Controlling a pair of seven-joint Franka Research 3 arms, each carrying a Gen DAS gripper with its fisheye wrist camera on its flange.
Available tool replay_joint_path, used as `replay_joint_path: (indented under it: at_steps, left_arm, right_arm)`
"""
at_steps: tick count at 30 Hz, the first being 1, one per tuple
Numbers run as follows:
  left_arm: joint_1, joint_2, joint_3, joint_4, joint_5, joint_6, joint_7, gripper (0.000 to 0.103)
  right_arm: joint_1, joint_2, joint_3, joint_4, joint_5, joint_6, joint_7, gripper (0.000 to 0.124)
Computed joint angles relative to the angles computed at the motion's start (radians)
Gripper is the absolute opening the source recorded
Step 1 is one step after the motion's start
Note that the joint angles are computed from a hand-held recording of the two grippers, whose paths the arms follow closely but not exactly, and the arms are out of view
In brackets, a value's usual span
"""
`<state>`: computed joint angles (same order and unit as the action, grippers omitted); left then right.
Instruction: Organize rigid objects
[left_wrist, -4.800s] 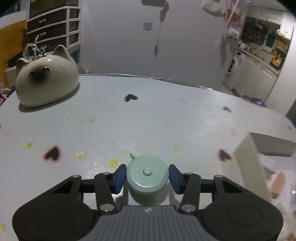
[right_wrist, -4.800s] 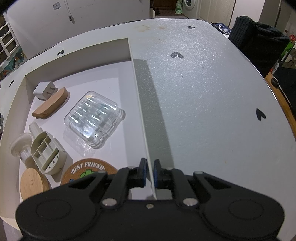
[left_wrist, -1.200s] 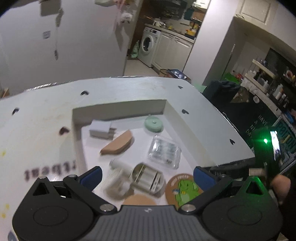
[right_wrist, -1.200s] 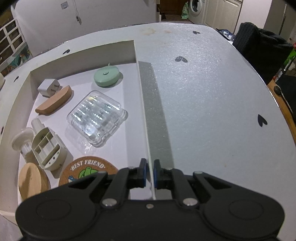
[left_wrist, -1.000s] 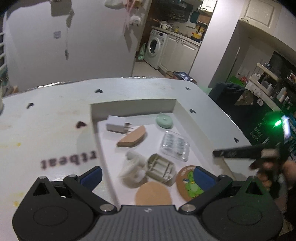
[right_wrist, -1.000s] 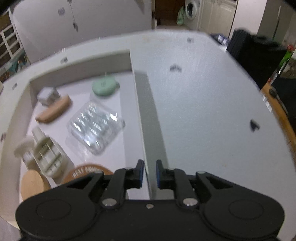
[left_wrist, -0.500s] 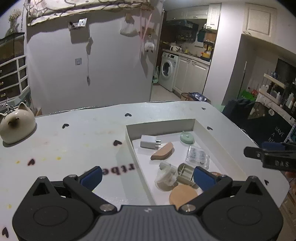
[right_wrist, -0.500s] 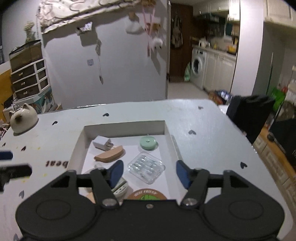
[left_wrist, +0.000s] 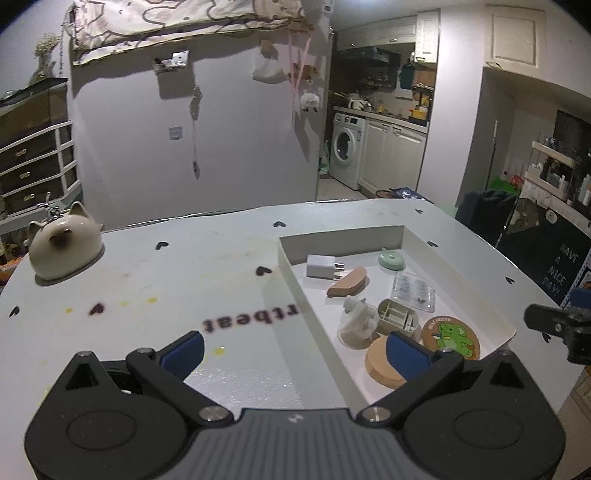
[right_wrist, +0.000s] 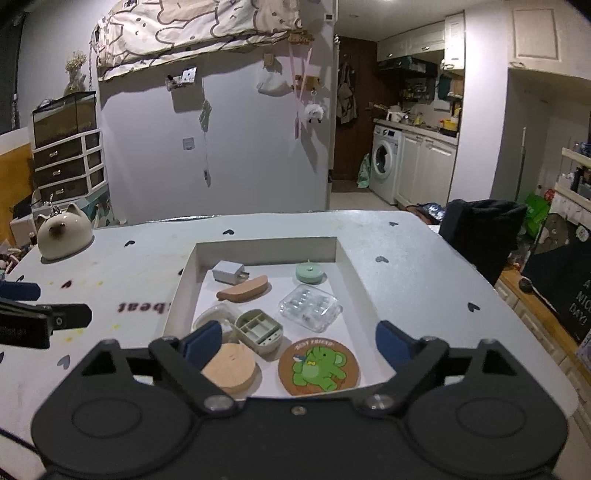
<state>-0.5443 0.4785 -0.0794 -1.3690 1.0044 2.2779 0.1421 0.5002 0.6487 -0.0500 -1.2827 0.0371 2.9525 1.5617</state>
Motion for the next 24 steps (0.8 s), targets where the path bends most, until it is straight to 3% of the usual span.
replay_joint_path:
  at_steps: [9, 24]
  left_arm:
    - [-0.004, -0.043, -0.009, -0.057, 0.052, 0.005, -0.043, 0.103]
    - [-0.007, -0.047, -0.020, -0.059, 0.065, -0.034, -0.071, 0.103]
  right_arm:
    - [0.081, -0.048, -0.110, -0.099, -0.037, 0.083, 0.124, 0.103]
    - [0.052, -0.050, -0.062, -0.098, -0.034, 0.087, 0.081, 0.103]
